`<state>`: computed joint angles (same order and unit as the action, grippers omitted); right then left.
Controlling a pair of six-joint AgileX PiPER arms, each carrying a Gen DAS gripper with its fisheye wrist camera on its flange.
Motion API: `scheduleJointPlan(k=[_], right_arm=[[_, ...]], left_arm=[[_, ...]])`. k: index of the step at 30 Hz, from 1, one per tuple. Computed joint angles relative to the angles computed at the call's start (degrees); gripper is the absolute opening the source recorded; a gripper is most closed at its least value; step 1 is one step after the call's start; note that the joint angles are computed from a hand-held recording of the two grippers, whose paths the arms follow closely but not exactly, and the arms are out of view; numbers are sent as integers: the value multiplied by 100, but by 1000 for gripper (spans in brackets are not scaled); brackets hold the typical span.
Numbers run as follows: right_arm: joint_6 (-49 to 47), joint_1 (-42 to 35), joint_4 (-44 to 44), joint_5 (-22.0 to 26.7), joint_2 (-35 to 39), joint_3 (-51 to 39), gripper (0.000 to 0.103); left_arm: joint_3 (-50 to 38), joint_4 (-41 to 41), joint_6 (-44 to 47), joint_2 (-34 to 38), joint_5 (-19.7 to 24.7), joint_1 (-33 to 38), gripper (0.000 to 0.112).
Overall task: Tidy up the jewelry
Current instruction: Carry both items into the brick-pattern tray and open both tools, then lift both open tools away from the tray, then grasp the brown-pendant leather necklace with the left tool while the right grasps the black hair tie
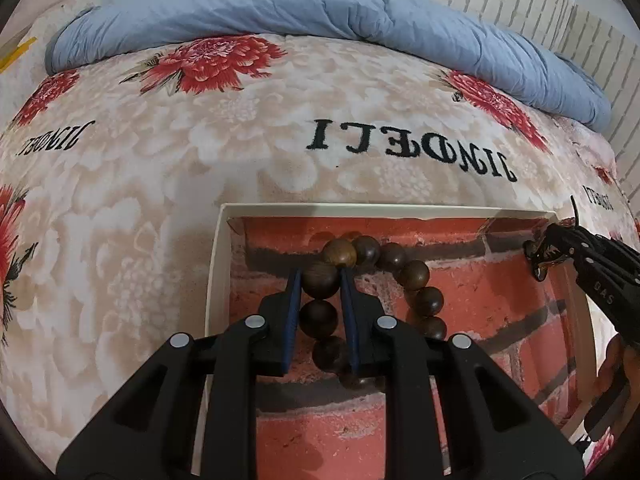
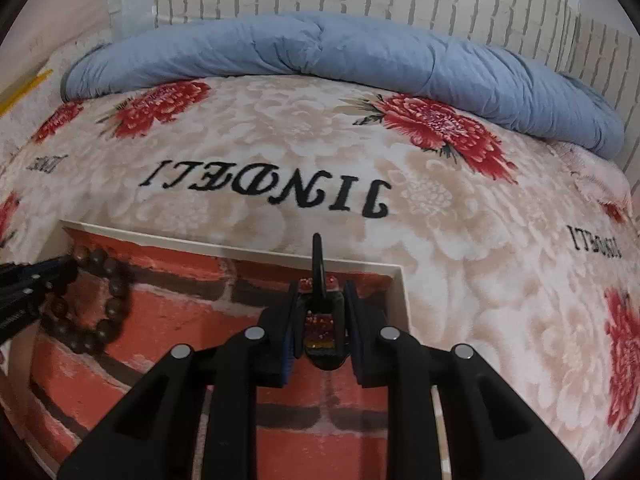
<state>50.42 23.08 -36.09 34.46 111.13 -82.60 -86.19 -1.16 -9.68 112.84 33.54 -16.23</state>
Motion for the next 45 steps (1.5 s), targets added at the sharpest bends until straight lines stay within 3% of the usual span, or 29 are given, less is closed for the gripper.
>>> scheduleJointPlan(k=[2,5,7,10,14,18,26,29,39,45], right_arm=[[-49,5,68,-24,-3,-4,23],[-73,-67,302,-204,-89,128,25],[-135,-92,428,-297,-164,233,41],[28,-62,293,-272,-332,399,56],[-100,-164,602,-526,-774,792,59],[158,-116,347,-473,-1370,1282,62],[928,242,-254,-217,-2706,2530,67],[1486,702,-690,138,-3309,3092,67],[2989,2591,-1303,1543,-4673,4181,67],[3859,3587,-1452,2249,-4981,4567,67]], left_arm=[[-8,138,-92,-20,14,-31,20],[47,358,-253,-143,3,-84,36],[167,470,-352,-330,-58,-105,45],[330,504,-350,-606,-94,-115,56],[787,588,-428,-1189,-236,-67,77],[1407,872,-566,-1889,-338,10,88],[2879,742,-321,-3477,-466,269,97],[3502,705,-210,-4232,-421,301,98],[4793,392,317,-6361,326,467,98],[5135,-77,913,-7130,821,913,98]])
